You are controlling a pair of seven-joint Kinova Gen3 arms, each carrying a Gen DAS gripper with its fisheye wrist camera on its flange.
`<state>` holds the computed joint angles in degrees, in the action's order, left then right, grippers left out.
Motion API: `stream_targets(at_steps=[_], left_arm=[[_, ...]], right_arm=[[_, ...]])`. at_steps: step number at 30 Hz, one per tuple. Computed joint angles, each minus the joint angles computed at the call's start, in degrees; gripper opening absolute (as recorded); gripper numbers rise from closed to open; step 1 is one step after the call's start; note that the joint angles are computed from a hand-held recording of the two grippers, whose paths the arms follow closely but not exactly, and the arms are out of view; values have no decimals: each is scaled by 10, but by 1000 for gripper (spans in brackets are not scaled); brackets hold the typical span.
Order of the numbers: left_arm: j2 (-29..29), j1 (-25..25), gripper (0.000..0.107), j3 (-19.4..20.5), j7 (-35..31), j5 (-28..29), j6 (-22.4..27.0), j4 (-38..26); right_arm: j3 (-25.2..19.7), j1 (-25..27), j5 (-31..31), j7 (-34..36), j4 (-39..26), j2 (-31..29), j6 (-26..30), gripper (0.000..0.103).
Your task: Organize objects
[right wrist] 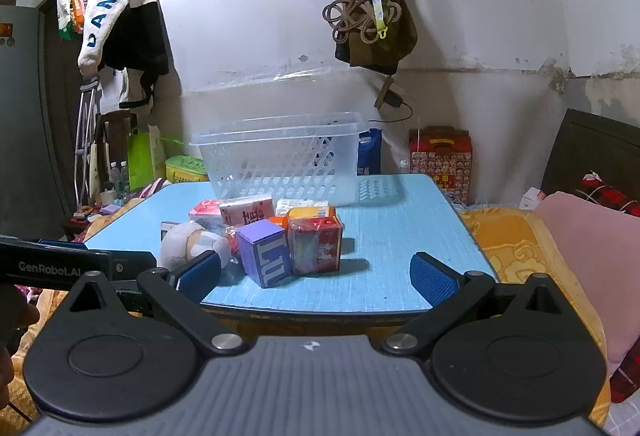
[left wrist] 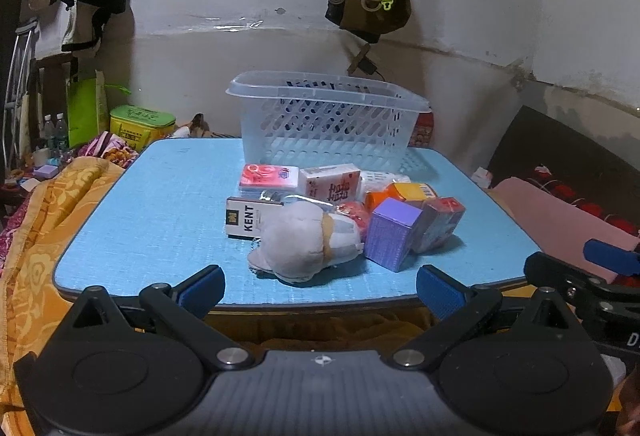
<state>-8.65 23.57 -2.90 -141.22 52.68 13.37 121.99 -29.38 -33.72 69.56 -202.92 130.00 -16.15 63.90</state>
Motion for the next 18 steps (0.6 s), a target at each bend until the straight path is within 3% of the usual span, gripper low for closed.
stream_targets(at_steps=[5,9,18], left_arm=[[0,6,103,-3,-2,4,-4,2],[2,3,103,-1,1,2,-2,0],[0,-5,103,2,-14,17,4,3]], right_arm=[[-7,-4,2,-3,-1,9,16,103],[-21,-16,-4,9,-17,39,72,103],[13,-35,6,-4,2,11,31,103]])
